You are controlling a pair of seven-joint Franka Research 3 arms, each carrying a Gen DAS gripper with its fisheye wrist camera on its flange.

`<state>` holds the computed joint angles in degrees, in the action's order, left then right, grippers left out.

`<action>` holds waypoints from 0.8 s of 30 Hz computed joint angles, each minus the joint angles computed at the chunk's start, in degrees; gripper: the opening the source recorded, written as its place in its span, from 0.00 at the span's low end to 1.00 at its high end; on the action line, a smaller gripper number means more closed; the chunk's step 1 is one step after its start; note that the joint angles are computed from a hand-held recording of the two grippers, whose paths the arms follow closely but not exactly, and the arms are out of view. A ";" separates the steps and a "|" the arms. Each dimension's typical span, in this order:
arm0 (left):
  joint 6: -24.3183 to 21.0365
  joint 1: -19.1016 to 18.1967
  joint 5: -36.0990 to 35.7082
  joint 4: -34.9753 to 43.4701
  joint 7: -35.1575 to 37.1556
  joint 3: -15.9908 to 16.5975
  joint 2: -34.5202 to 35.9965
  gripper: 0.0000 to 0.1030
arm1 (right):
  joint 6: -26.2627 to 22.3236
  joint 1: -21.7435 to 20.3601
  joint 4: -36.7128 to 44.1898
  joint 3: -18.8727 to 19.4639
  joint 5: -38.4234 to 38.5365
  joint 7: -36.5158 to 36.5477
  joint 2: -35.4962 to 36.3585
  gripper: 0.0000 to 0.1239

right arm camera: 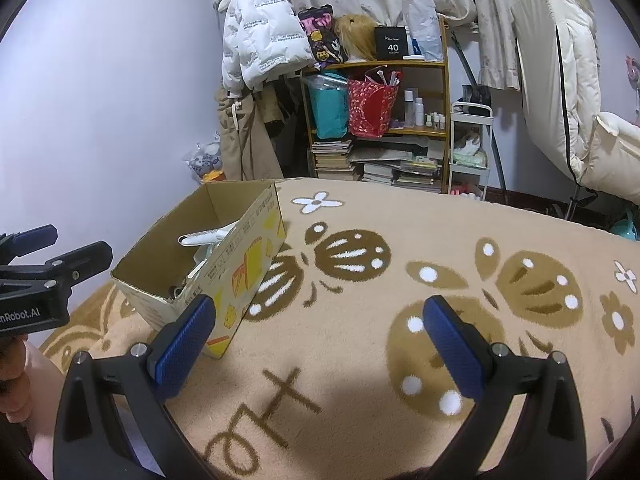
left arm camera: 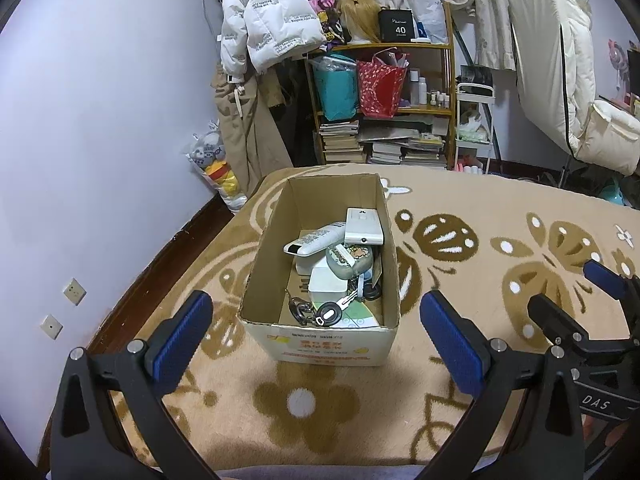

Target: Organize rigid objects

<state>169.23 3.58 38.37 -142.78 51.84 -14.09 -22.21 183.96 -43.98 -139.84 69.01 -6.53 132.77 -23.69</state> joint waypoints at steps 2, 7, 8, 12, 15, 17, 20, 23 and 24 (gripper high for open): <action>-0.18 0.30 0.35 0.11 -0.43 -0.31 -0.04 0.99 | 0.12 0.18 -0.06 -0.19 -0.02 -0.02 0.09 0.83; -0.48 -0.65 -0.71 0.18 0.85 0.53 0.16 0.99 | 0.21 0.17 -0.18 -0.27 0.03 0.06 -0.12 0.83; -0.46 -0.89 -0.97 0.14 1.15 0.76 0.20 0.99 | 0.12 0.01 -0.05 0.00 0.15 0.24 -0.25 0.83; -0.49 -0.69 -0.83 0.15 1.05 0.57 0.18 0.99 | 0.14 -0.35 0.07 0.43 0.43 0.66 -0.71 0.83; -0.64 -0.71 -0.77 0.07 1.19 0.47 0.22 0.99 | 0.08 -0.54 0.23 0.67 0.50 0.94 -0.93 0.83; -0.61 -0.70 -0.68 -0.04 1.21 0.43 0.25 0.99 | 0.22 -0.81 0.33 0.88 0.62 1.13 -1.19 0.83; -0.50 -0.60 -0.54 -0.02 1.00 0.35 0.30 0.99 | 0.55 -1.25 0.45 1.32 1.18 1.89 -2.12 0.83; -0.64 -0.52 -0.36 -0.06 0.84 0.22 0.23 0.99 | 0.77 -0.60 0.03 0.91 1.84 2.26 -2.81 0.83; -0.64 -0.54 -0.34 -0.06 0.83 0.23 0.23 0.99 | 0.71 -0.78 0.20 1.12 1.92 2.30 -2.74 0.83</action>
